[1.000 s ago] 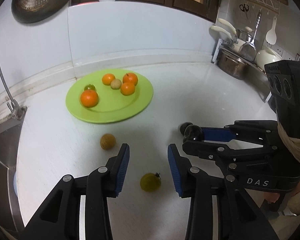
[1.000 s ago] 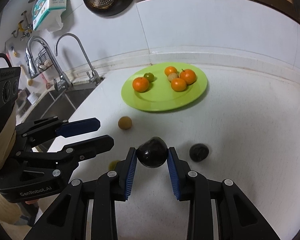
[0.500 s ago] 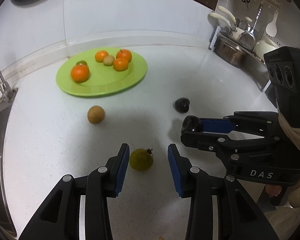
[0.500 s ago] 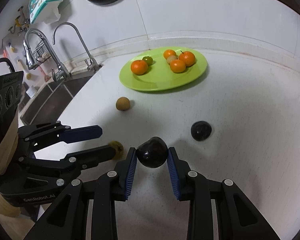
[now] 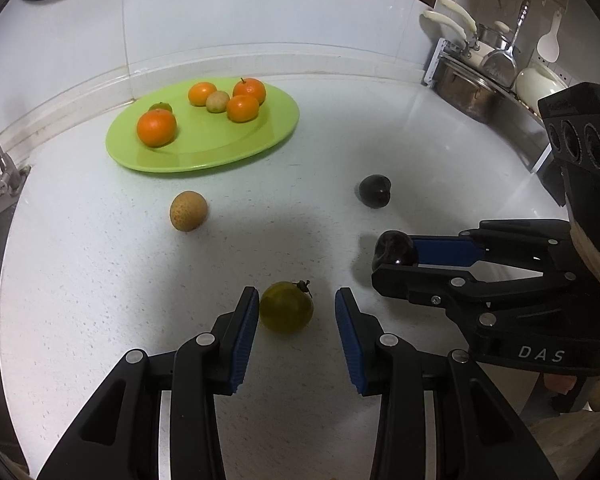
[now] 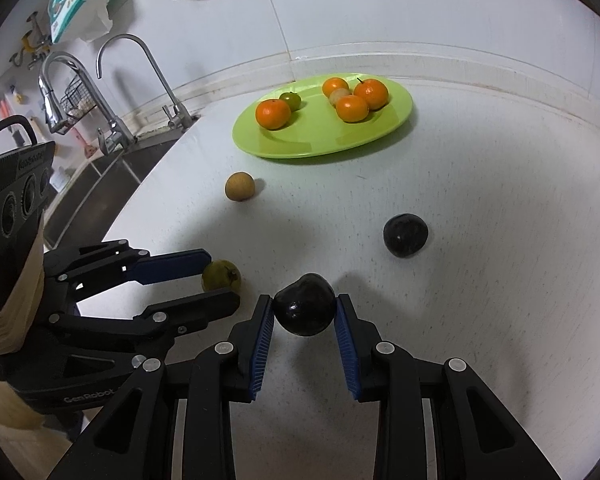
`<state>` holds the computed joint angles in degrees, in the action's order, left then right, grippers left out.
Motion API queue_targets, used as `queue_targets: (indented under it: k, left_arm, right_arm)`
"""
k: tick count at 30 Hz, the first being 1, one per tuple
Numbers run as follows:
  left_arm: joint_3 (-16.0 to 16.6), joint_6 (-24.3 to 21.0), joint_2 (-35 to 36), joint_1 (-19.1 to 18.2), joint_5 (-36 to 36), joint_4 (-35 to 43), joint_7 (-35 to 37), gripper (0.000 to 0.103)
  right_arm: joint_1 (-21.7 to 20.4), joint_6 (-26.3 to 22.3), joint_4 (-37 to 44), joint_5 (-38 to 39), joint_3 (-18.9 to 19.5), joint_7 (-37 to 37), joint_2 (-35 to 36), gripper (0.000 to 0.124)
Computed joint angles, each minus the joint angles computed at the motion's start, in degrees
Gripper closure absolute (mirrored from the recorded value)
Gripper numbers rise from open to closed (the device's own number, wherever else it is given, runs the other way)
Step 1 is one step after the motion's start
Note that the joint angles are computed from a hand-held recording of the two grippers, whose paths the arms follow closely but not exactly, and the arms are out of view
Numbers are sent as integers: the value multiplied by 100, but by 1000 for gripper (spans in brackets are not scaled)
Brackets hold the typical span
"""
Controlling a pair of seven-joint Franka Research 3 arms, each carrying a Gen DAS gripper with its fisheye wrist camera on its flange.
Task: Organize fruits
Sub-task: 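Carry the yellow-green fruit and dark plum onto the green plate and open both tools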
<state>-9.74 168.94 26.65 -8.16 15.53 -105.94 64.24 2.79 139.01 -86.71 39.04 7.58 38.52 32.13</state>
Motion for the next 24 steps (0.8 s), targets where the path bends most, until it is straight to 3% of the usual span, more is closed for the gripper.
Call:
queue_targets:
  k: [5, 12, 24]
  left_arm:
    - [68, -30, 57, -45, 75, 54, -64, 74]
    - [11, 8, 81, 16, 42, 68, -23, 75]
    - [677, 345, -286, -450, 761, -69, -902, 75]
  right_arm:
    - [10, -10, 22, -21, 3, 12, 13, 92]
    - [29, -11, 68, -51, 2, 84, 37, 92]
    - [-19, 13, 209, 106, 75, 8, 32, 92]
